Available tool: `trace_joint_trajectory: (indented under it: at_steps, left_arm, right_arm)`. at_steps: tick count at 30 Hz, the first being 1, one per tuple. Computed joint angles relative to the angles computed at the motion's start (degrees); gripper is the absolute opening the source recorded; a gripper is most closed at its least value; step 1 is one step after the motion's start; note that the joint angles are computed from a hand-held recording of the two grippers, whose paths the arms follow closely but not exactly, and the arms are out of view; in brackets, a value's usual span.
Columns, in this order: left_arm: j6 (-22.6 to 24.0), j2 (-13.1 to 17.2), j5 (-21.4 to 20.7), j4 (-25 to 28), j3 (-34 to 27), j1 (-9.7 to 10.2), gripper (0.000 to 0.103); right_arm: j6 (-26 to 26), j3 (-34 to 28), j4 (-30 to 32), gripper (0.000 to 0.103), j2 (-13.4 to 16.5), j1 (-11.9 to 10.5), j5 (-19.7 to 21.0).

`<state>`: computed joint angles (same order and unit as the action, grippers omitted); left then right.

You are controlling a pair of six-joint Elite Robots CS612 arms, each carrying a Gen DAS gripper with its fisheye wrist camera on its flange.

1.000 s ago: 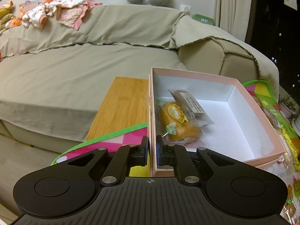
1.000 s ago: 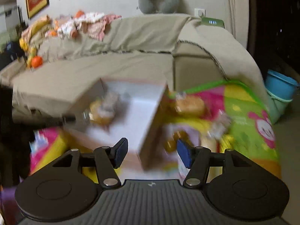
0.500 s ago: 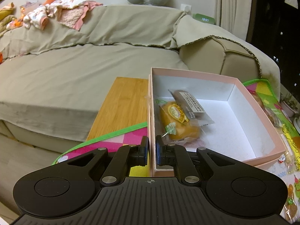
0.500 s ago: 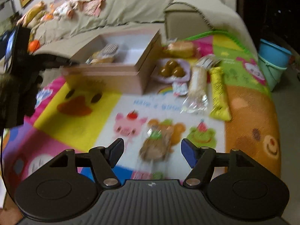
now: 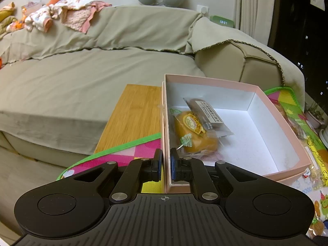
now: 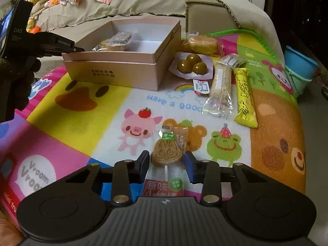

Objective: Organize objects
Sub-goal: 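Grasp the red-labelled biscuit stick with the right gripper and drop it in the box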

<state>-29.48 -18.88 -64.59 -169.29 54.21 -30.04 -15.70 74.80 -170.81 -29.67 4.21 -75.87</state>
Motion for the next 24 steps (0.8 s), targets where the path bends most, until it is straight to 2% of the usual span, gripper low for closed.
trace_joint_trajectory:
  at_steps: [9,15,17,19,22,24]
  left_arm:
    - [-0.1,0.0,-0.1,-0.1,0.0,0.00,0.011]
    - [-0.2,-0.1,-0.6,0.0,0.0,0.02,0.011]
    - [-0.4,-0.1,-0.9,0.1,0.0,0.06,0.011]
    - [-0.4,-0.1,-0.9,0.2,-0.1,0.09,0.011]
    - [-0.1,-0.1,-1.1,0.2,0.0,0.16,0.011]
    - [0.0,-0.2,-1.4,-0.5,0.2,0.23,0.011]
  right_arm:
    - [2.1,-2.2,-3.0,0.034,-0.9,-0.6,6.2]
    - [5.5,-10.5,-5.4,0.034,1.0,-0.4,11.4]
    - [7.2,-15.2,-5.5,0.034,2.7,0.2,11.7]
    - [9.2,-21.1,-3.0,0.039,4.9,1.0,11.3]
    - [9.7,-28.9,-1.8,0.049,8.7,2.6,6.6]
    - [9.1,-31.0,-0.2,0.050,9.9,2.9,5.8]
